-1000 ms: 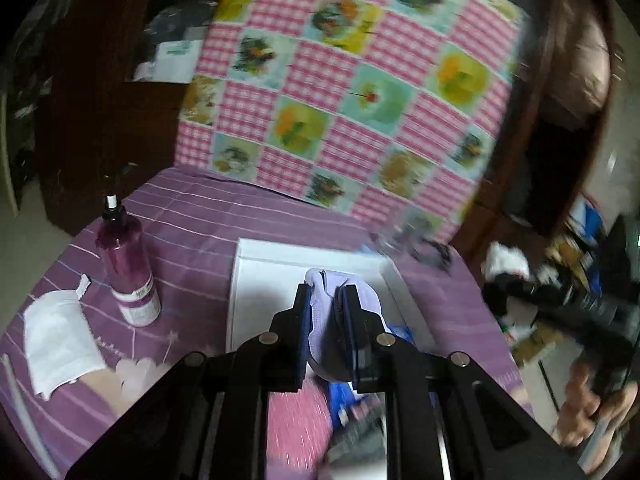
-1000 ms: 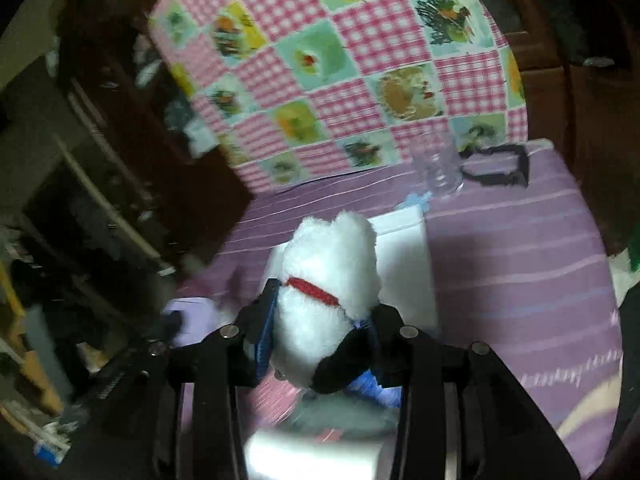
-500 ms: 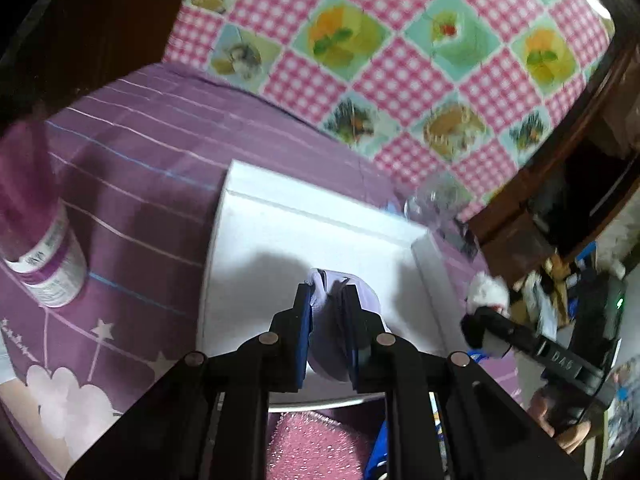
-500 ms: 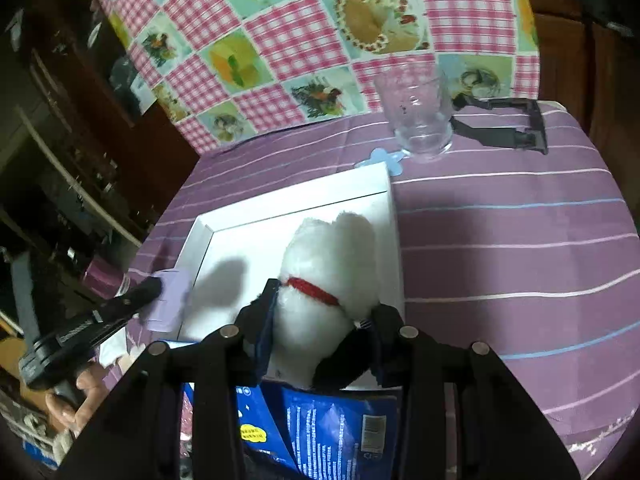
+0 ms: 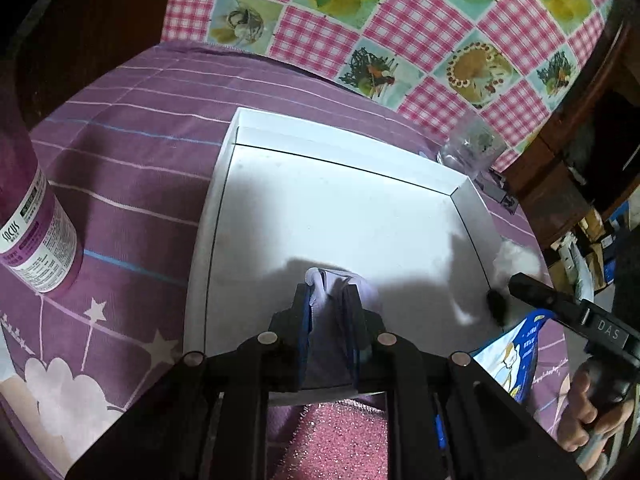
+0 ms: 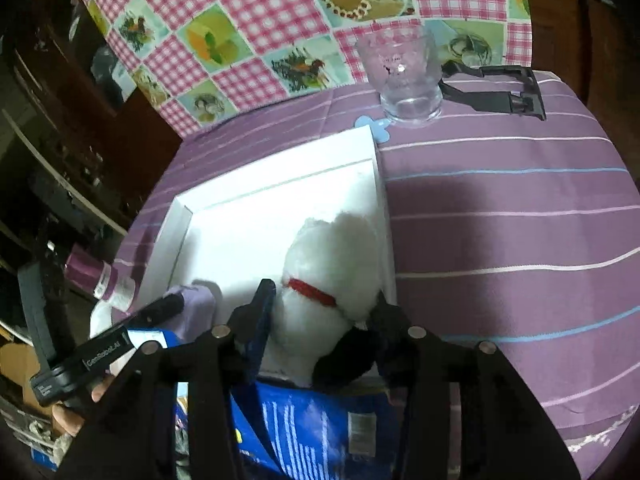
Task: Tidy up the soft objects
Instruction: 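Lower the plush dog into the white tray while the left lowers the lavender item there, then open both tools to release the items and reach toward the blue packet and plaid pouch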
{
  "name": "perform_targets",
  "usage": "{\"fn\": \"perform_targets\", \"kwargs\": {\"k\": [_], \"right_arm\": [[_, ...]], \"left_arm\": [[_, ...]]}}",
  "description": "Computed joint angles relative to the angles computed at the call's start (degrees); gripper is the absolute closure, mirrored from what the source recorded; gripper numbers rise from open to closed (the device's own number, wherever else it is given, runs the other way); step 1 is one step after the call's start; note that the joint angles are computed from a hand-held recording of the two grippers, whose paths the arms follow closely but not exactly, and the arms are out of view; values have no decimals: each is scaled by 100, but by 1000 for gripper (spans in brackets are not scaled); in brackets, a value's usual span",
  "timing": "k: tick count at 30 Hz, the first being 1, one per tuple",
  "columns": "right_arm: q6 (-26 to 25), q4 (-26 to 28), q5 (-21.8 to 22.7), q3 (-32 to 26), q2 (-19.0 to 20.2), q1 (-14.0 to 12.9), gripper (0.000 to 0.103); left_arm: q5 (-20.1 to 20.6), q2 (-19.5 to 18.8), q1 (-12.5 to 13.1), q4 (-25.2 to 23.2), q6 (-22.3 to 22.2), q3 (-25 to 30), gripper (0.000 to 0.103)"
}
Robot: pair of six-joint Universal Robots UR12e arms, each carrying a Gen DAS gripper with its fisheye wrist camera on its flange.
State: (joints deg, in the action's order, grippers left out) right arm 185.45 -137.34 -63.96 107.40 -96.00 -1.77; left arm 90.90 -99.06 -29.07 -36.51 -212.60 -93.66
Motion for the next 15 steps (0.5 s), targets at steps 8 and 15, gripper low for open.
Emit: {"fn": "perform_targets", "kwargs": {"k": [8,15], "right_arm": [[80,1453,320,-363,-49,-142,49],[7,1370,-206,-406,-226,-57,36]], "left_arm": [[-81,7,3,-550,50,186,78],[29,72,-24,-784,-26,266,40]]}}
